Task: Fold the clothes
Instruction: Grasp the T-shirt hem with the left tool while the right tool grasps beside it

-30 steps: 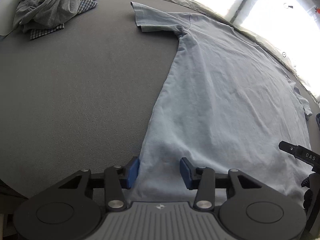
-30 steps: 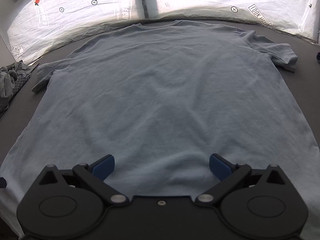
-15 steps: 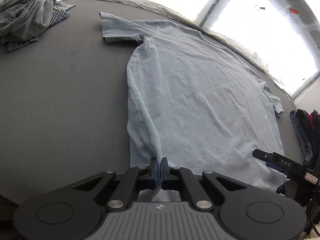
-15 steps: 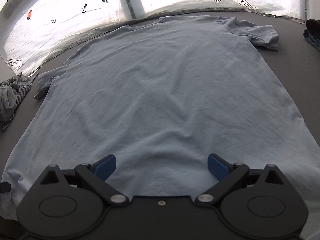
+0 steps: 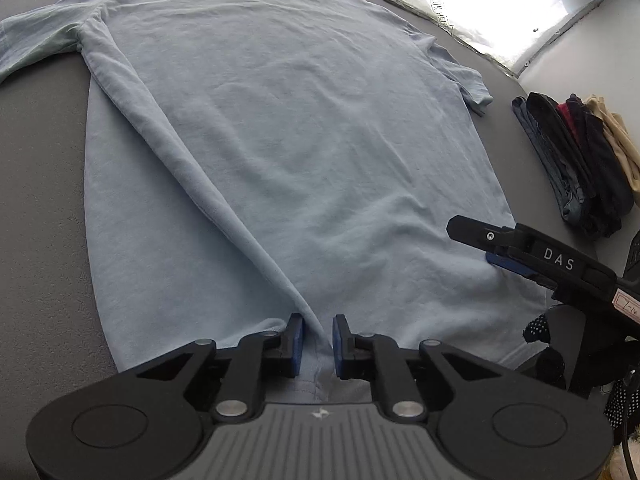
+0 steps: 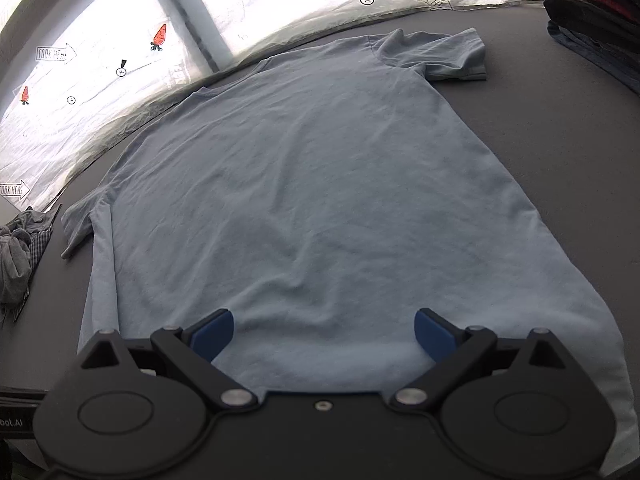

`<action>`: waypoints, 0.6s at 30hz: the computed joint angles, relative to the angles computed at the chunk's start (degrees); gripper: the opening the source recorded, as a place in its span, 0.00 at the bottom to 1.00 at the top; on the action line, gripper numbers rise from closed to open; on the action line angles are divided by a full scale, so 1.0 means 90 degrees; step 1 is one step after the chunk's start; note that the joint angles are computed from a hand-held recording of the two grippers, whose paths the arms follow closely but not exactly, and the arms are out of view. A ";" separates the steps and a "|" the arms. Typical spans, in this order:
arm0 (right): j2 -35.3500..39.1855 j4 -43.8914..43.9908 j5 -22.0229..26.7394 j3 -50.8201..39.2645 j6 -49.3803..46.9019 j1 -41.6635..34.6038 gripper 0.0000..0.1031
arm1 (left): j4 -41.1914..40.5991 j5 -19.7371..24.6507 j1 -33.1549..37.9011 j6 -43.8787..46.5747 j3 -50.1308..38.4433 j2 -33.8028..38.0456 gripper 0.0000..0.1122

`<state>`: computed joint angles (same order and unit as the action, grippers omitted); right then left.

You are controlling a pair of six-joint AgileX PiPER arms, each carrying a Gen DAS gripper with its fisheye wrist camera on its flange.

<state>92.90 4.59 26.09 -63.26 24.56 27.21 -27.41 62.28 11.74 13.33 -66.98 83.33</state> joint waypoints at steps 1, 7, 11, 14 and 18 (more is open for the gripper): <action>-0.0009 0.0157 -0.0007 0.0008 -0.0128 -0.0063 0.95 | -0.0019 -0.0014 0.0002 0.0029 0.0042 -0.0052 0.20; 0.0158 0.1715 0.0107 -0.0209 -0.1506 -0.0290 0.88 | -0.0805 0.0181 0.0972 0.0320 0.0286 -0.0642 0.29; 0.0428 0.2716 0.0529 -0.0653 -0.2543 -0.0207 0.62 | -0.0720 0.0141 0.1683 -0.0028 0.0421 -0.1140 0.30; 0.0634 0.3640 0.0900 -0.0911 -0.3405 -0.0137 0.53 | -0.0136 0.0208 0.1861 -0.0498 0.0460 -0.1183 0.31; 0.0864 0.4271 0.1377 -0.1163 -0.3950 0.0026 0.52 | 0.0116 0.0421 0.1865 -0.0603 0.0614 -0.1111 0.31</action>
<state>100.68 43.02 38.48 -73.73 -10.98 27.45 -26.37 66.06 28.53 7.91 -61.45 73.33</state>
